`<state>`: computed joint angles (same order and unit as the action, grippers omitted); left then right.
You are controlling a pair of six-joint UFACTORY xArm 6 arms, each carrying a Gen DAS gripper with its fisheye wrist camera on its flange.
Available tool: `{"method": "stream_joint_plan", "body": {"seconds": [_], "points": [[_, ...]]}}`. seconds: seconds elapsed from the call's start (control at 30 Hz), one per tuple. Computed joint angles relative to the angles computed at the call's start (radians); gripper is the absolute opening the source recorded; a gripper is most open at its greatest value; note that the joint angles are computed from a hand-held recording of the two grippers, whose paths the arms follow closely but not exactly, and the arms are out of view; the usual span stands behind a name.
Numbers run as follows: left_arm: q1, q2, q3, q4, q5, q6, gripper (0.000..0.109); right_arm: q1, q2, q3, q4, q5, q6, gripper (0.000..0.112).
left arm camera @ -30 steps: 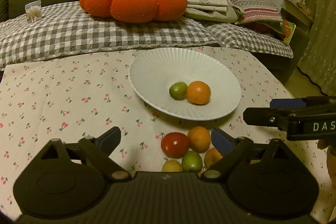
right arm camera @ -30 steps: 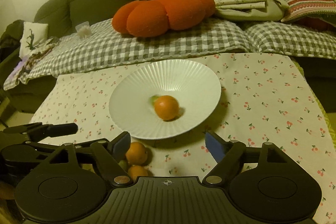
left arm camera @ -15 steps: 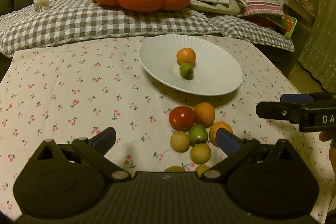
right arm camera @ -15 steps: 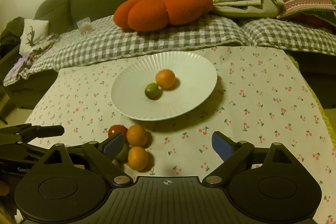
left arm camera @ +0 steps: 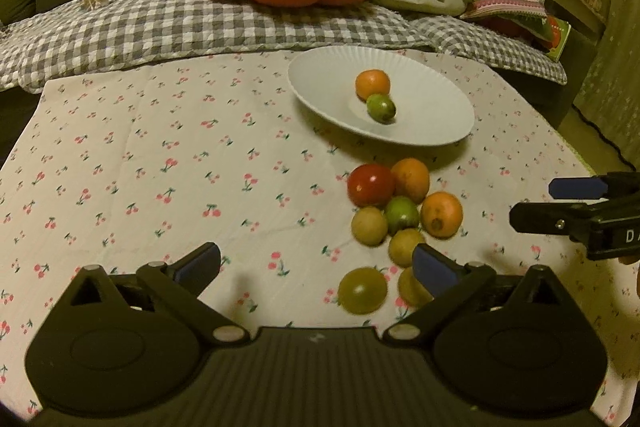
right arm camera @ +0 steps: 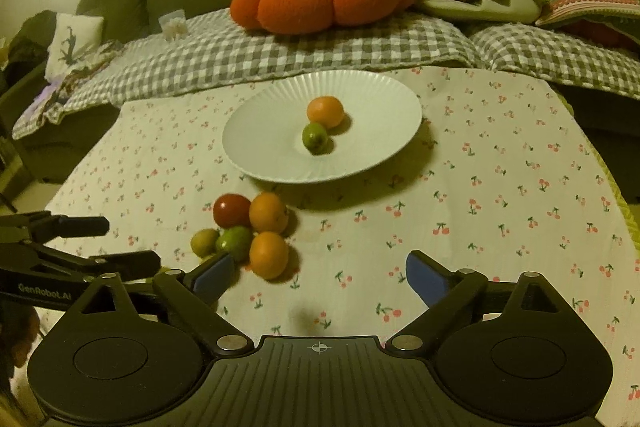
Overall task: Organize fruits
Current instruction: 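Withdraw both open tools from the plate back toward the fruit cluster, then grasp the olive-green plum with the left tool while the right tool grasps a small orange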
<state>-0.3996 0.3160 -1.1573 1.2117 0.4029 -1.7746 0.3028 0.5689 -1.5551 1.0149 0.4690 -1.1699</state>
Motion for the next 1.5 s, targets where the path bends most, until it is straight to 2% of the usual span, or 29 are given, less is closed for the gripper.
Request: {"method": "stream_joint_plan", "body": {"seconds": [0.27, 0.47, 0.57, 0.73, 0.9, 1.07, 1.5], "points": [[-0.002, -0.001, 0.033, -0.007, -0.003, 0.002, 0.101, 0.002, 0.004, 0.018, -0.032, -0.015, 0.017, 0.095], [-0.005, 0.022, 0.02, -0.037, -0.034, 0.068, 0.1, 0.008, 0.013, 0.02, -0.058, -0.025, 0.027, 0.095], [-0.002, 0.031, 0.013, -0.04, -0.054, 0.087, 0.095, 0.009, 0.016, 0.022, -0.068, -0.025, 0.027, 0.095], [0.004, 0.051, 0.0, -0.075, -0.084, 0.143, 0.067, 0.014, 0.024, 0.02, -0.088, -0.029, 0.035, 0.095], [0.002, 0.059, -0.013, -0.038, -0.085, 0.137, 0.052, 0.016, 0.036, 0.011, -0.108, -0.029, 0.055, 0.095], [0.009, 0.063, -0.023, 0.0, -0.105, 0.119, 0.029, 0.02, 0.049, 0.002, -0.122, -0.038, 0.066, 0.095], [0.016, 0.049, -0.012, -0.032, -0.098, 0.134, 0.027, 0.043, 0.08, -0.034, -0.155, -0.045, 0.09, 0.095]]}}
